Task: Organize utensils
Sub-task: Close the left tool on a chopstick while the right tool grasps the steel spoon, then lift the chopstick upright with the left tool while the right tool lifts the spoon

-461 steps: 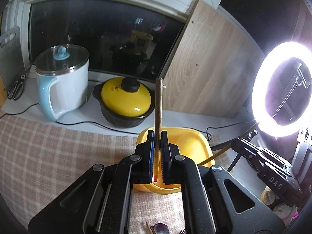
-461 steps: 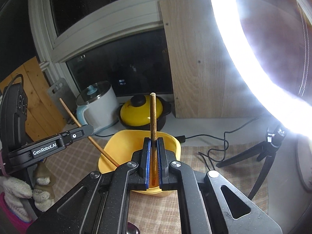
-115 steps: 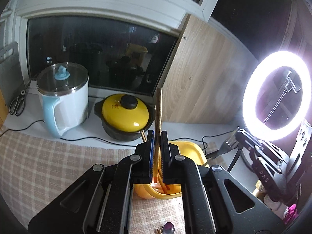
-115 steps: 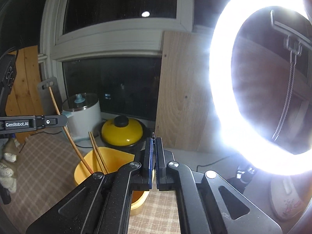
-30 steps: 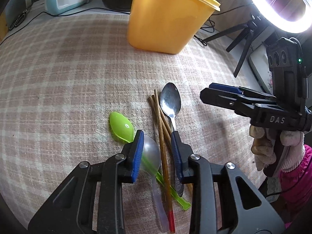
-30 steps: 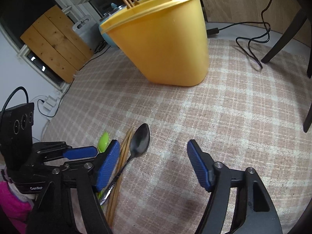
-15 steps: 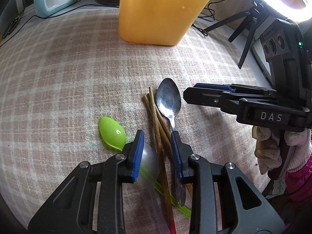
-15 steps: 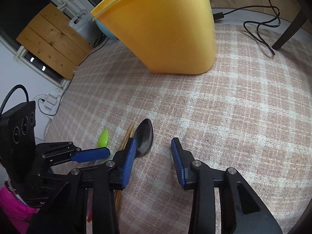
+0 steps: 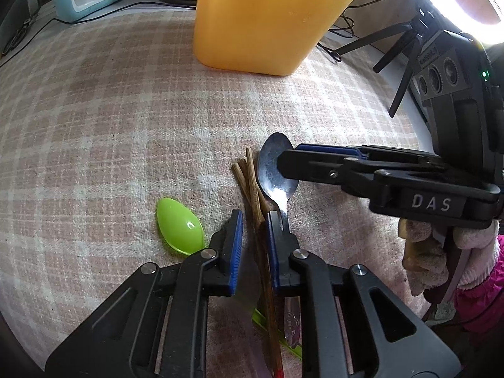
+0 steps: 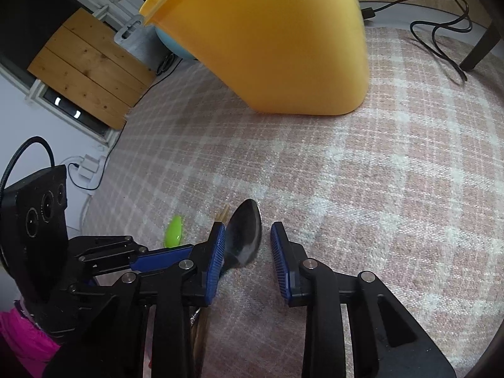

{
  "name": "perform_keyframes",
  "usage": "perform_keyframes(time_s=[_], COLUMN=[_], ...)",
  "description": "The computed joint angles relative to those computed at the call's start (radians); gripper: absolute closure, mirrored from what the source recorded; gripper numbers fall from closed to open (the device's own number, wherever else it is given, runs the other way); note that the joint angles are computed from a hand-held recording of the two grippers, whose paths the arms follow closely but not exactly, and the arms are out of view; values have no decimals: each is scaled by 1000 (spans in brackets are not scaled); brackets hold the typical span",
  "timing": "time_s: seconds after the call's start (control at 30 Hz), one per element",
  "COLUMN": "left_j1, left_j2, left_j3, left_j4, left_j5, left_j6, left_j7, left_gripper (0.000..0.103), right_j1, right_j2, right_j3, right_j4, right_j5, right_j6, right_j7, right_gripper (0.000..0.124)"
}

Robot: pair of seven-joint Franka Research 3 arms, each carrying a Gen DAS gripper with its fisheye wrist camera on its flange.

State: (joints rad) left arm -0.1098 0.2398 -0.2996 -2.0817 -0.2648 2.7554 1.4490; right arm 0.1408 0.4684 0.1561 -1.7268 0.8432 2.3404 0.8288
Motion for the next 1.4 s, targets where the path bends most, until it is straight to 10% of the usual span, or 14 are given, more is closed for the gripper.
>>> perform_keyframes(time_s=[0.2,0.8,1.4], left_j1=[12,14,-111], left_j2=[5,-118,-319], left_j3=[-12,-2,124], left_j4=[7,-91,-207], left_j5=[-39,-226,-336], left_j6=[-1,55,160], left_j7=[30,136,231], left_gripper=[96,99,100], right_j1=[17,3,40], right_j2=[11,-95,-317], right_j3=[0,-6,-47], right_j4=[10,-91,-279], right_j5=[-24,18,170], right_j6=[16,88,248], right_j7=[28,-55,-261], right_gripper=[120,123,124])
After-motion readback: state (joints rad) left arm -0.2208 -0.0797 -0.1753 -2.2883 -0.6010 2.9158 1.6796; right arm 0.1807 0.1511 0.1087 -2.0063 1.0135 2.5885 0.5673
